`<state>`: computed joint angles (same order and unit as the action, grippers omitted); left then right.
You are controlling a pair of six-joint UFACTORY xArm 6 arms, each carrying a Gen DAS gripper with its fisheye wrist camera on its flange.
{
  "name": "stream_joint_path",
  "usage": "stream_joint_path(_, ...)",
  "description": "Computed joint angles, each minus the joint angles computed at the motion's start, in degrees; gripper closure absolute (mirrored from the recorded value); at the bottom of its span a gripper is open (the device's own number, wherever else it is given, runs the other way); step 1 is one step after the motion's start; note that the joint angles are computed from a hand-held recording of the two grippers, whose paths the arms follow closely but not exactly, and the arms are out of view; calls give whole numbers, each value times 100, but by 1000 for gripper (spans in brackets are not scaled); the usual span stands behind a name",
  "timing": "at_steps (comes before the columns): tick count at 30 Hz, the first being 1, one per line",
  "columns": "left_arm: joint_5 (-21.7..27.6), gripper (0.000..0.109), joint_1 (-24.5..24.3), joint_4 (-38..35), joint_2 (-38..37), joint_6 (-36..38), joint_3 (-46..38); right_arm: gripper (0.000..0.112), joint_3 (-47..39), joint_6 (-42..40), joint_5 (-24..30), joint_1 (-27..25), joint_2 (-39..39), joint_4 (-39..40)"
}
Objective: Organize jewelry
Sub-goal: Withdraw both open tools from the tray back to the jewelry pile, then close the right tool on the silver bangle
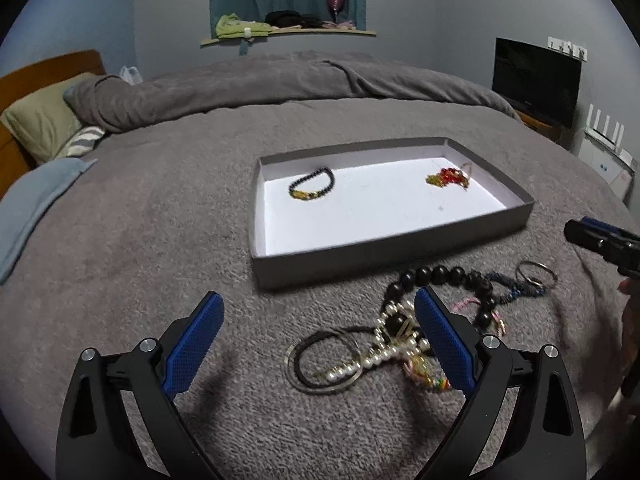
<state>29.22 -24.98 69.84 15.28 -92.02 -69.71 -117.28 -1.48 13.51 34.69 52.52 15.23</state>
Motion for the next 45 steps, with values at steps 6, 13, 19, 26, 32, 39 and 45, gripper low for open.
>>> stream_joint_path(6, -286, 13, -19, 12, 99, 194, -31, 28, -65, -239, 172, 148, 68, -95)
stream_joint_path(13, -185, 13, -78, -88, 250, 461, -166, 51, -494, -59, 756, 181, 327, -437)
stream_joint_path(19, -136, 13, -115, -87, 270, 494, -194, 56, -462, 72, 782, 198, 325, -621)
stream_joint_path(26, -111, 13, -131, -173, 307, 596, -214, 64, -752, 121, 991, 200, 509, -697)
stream_joint_path(32, -88, 13, -148, -251, 374, 717, -272, 64, -1043, 187, 1184, 210, 692, -875)
stream_joint_path(39, -55, 13, -168, -292, 413, 775, -312, 66, -844, 17, 1045, 211, 563, -635)
stream_joint_path(45, -321, 13, -143, -204, 398, 795, -276, 66, -577, -118, 821, 211, 386, -446)
